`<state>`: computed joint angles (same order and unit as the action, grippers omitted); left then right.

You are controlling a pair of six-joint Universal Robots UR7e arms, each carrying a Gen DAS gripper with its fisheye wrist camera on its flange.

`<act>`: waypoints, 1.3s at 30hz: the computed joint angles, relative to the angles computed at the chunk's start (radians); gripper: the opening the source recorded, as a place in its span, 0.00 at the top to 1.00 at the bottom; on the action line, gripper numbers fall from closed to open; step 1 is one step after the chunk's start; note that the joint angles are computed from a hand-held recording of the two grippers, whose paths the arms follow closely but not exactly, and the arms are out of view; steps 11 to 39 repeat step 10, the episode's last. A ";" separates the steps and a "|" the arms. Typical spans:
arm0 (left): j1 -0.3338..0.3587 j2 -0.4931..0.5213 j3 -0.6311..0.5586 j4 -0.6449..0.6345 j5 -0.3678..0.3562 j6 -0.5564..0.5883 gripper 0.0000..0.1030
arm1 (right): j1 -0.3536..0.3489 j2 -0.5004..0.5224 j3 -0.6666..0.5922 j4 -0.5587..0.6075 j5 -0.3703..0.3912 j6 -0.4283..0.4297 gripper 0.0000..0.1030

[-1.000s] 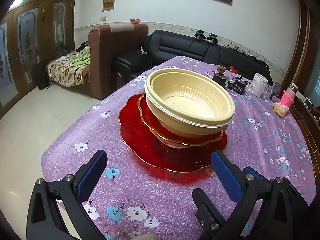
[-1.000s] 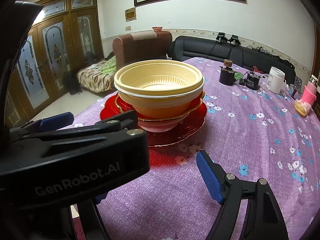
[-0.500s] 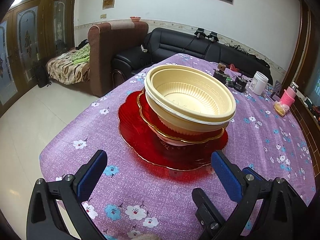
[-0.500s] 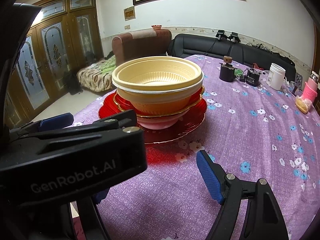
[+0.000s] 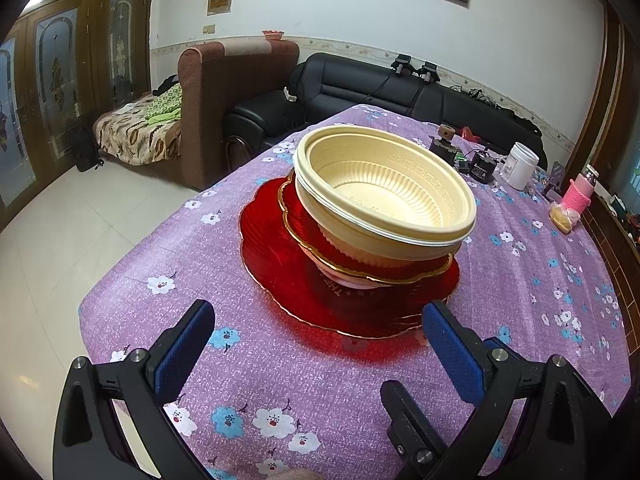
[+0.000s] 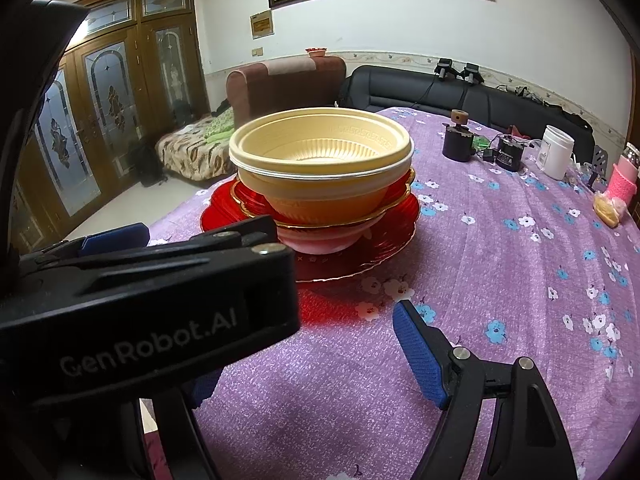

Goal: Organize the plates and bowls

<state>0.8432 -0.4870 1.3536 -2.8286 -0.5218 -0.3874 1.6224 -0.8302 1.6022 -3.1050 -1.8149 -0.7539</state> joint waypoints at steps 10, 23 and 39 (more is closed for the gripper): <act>-0.011 0.006 -0.016 0.044 0.012 -0.012 0.00 | -0.011 -0.011 0.010 0.008 0.018 0.006 0.20; -0.011 0.006 -0.016 0.044 0.012 -0.012 0.00 | -0.011 -0.011 0.010 0.008 0.018 0.006 0.20; -0.011 0.006 -0.016 0.044 0.012 -0.012 0.00 | -0.011 -0.011 0.010 0.008 0.018 0.006 0.20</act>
